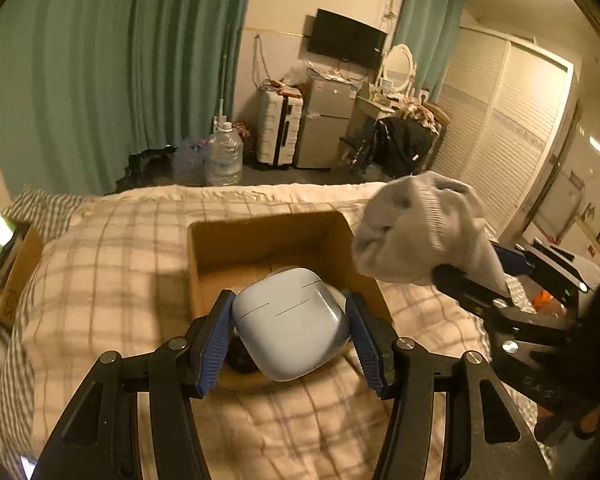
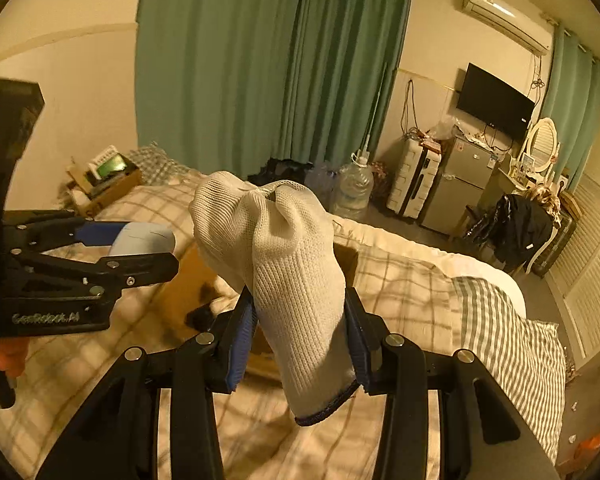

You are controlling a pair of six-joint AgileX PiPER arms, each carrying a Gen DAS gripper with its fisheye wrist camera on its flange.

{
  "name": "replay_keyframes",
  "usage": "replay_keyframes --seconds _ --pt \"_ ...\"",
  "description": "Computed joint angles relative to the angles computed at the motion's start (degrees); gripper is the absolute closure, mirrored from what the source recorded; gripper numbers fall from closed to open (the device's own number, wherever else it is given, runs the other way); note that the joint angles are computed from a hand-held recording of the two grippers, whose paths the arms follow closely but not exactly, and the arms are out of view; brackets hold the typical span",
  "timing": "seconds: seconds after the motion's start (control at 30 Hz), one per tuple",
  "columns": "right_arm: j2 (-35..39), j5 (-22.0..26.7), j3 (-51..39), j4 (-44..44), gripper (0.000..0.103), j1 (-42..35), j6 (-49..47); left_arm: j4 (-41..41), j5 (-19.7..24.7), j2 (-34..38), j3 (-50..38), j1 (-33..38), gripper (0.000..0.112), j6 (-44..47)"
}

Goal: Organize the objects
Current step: 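Carry earbud case and sock over the box and open both grippers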

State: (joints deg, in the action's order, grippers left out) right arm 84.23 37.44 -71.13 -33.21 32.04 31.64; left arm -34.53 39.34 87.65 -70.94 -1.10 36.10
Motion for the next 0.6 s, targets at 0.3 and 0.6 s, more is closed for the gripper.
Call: replay_keyframes --seconds 0.3,0.6 --pt "15.78 -6.09 -13.95 16.42 0.063 -10.57 -15.23 4.29 -3.23 15.90 -14.70 -4.10 0.055 -6.70" --pt "25.16 -11.02 -13.87 25.63 0.063 -15.20 -22.51 10.91 -12.58 24.23 -13.41 -6.50 0.055 -9.08"
